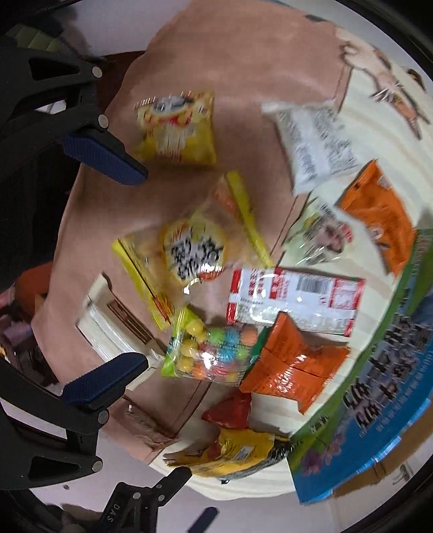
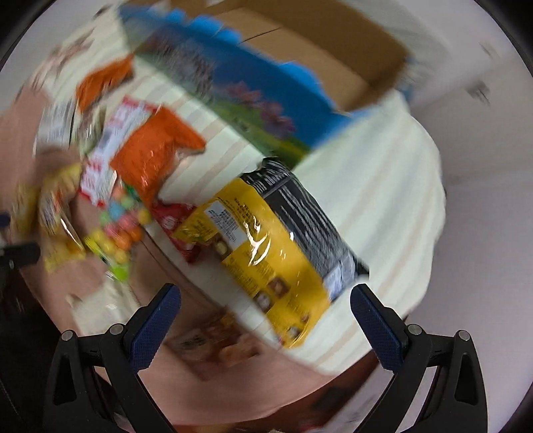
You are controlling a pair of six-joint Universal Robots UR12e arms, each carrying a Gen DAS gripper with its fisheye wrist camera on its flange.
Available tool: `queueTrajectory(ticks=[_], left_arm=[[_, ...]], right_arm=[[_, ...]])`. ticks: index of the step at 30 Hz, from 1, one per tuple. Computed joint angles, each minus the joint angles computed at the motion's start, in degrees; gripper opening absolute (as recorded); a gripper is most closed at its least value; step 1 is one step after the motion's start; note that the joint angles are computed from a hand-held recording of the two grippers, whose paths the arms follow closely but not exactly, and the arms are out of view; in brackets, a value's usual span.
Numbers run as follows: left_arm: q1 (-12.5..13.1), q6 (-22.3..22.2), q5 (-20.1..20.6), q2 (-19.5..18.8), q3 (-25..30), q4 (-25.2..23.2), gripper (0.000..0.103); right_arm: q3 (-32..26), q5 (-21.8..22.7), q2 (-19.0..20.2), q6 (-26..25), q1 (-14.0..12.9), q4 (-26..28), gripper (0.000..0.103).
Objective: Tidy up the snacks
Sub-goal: 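Grasp the yellow egg-cake packet with left tool while right tool grasps yellow-black bag, then carry both packets into the cardboard box and open both tools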
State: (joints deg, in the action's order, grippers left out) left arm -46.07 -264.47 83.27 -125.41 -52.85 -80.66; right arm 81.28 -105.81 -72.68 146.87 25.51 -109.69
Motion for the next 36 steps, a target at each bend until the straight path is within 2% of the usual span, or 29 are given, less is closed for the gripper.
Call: queueTrajectory(ticks=[3,6,8,10,14,17,20,23,24,26,28,29,32,33,35,36], left_arm=[[0.0,-1.0,-0.2,-1.3,1.3,-1.0,0.103],[0.1,-1.6,-0.6,-1.9,1.7,-1.7,0.103],[-0.1,-2.0,-0.9,-1.9,1.3,-1.4,0.103],[-0.2,-2.8,-1.3,-1.6,0.5,-1.1,0.103],[-0.3,-6.0,-2.2,0.6,-4.5,4.3,0.103],[-0.3,-8.2,-2.2,2.1,-7.6,7.5,0.103],[0.1,-9.9,-2.9,3.4,-11.1,11.5,0.103],[0.9,-13.0,-4.8,4.4,-15.1,17.2,0.103],[1.0,-14.0,-5.0,4.8,-16.4,19.2,0.103],[1.2,-16.2,-4.8,5.3,-18.8,22.7,0.102],[1.2,-16.8,-3.6,5.6,-19.8,23.4,0.081],[1.2,-15.9,-2.7,5.6,-19.8,22.5,0.067],[1.3,-12.0,-1.2,5.5,-19.0,19.5,0.061],[1.2,-10.5,-0.5,5.3,-18.2,17.9,0.060],[0.8,-6.4,1.1,4.3,-15.4,13.3,0.058],[0.5,-2.8,2.2,3.6,-13.6,10.0,0.058]], right_arm=[[-1.4,-1.1,2.0,-7.8,-0.3,0.0,0.103],[-2.1,-0.6,3.5,-12.7,-0.9,-0.7,0.103],[-3.3,0.4,4.7,-13.5,-1.6,0.8,0.103],[-4.9,2.3,5.9,-12.1,-2.3,3.9,0.102],[-5.8,5.7,6.2,-4.0,-3.7,6.1,0.100],[-6.9,10.6,5.9,7.4,-5.2,10.1,0.097],[-7.8,15.5,5.6,21.4,-7.3,16.1,0.097],[-7.4,21.0,5.0,26.7,-9.0,19.0,0.099],[-7.4,22.4,4.9,26.6,-9.4,20.0,0.099],[-6.5,22.3,4.2,24.1,-9.7,19.2,0.100],[-6.2,21.9,4.0,21.4,-9.7,17.4,0.101],[-5.7,21.8,3.6,19.2,-9.9,15.9,0.101],[-3.8,19.5,2.8,13.4,-7.8,12.0,0.101],[-3.4,17.4,2.7,10.4,-7.1,10.6,0.101],[-2.0,14.5,2.3,6.2,-6.3,8.0,0.101],[-1.5,13.9,2.3,5.7,-6.1,7.7,0.098]])
